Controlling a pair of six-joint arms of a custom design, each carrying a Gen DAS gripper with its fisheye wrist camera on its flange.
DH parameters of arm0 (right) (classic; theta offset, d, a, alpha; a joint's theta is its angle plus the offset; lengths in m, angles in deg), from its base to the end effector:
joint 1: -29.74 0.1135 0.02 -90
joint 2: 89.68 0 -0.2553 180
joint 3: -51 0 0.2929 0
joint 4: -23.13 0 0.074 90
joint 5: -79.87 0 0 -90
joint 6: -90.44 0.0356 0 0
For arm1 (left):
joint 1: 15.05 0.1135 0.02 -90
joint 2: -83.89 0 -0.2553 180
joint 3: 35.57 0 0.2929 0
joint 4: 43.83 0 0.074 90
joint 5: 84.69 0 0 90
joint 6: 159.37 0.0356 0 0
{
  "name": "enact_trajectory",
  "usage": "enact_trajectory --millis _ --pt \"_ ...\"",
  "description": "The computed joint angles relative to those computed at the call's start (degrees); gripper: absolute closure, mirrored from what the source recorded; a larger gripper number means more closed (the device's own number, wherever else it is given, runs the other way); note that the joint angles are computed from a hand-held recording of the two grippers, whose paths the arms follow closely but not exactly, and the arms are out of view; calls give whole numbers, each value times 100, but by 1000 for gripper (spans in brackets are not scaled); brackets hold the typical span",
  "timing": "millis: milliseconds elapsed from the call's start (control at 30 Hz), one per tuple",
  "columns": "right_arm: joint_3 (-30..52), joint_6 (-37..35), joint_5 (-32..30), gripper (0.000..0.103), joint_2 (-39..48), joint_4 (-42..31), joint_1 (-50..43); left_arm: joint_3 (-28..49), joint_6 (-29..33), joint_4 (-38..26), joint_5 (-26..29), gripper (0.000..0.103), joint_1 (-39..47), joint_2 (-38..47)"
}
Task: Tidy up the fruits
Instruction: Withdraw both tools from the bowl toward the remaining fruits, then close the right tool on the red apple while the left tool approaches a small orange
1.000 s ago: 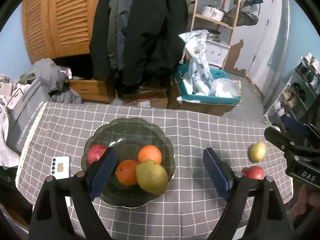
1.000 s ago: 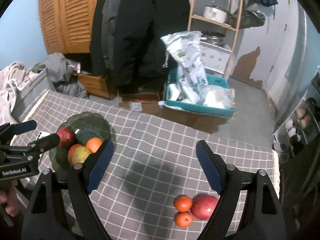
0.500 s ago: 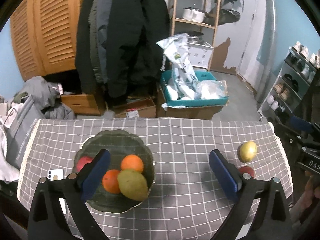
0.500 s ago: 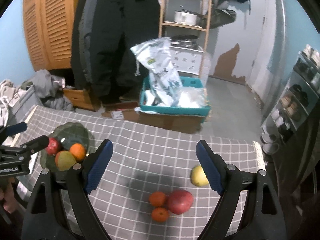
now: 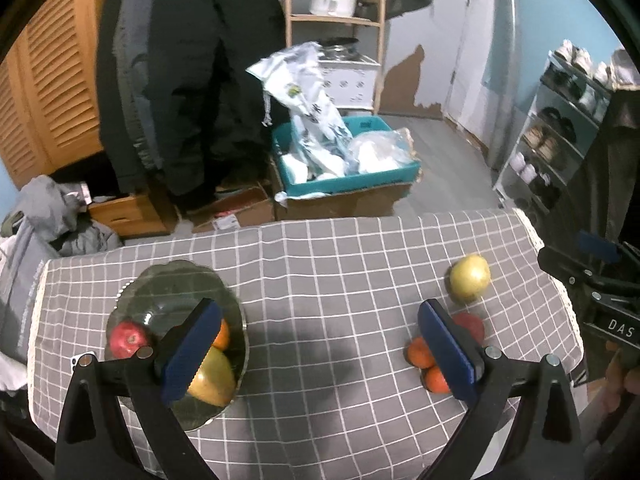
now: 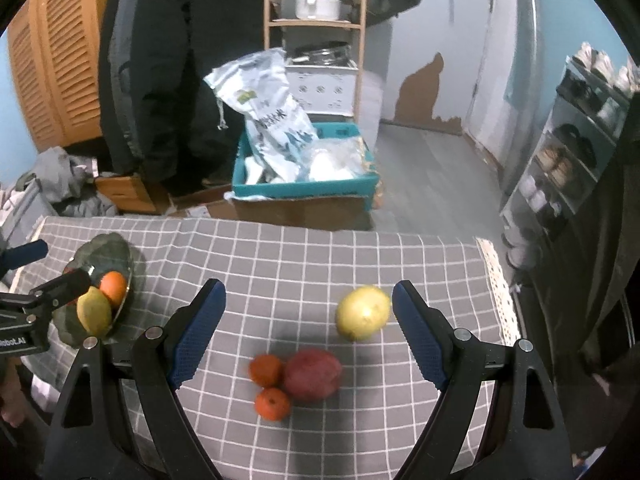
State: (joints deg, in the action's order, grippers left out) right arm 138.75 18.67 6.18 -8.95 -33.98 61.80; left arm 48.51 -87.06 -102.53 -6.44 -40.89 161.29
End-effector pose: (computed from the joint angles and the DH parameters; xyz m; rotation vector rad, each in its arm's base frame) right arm 0.2926 0.1715 0.3183 -0.1647 2.3934 0.0588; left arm 0.2932 -0.1339 0.3109 0.0877 2.4524 -0.0786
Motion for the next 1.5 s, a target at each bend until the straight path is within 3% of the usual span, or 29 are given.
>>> enact_trajectory --millis 433,867,1500 --pt "-512 -59 -411 19 28 63 -457 241 -74 57 -31 3 -318 789" --pt "-891 -128 -1013 19 777 290 -608 198 -113 228 38 3 -328 1521" --pt "-829 -139 -1936 19 1785 557 -897 111 -192 452 292 3 -218 2301"
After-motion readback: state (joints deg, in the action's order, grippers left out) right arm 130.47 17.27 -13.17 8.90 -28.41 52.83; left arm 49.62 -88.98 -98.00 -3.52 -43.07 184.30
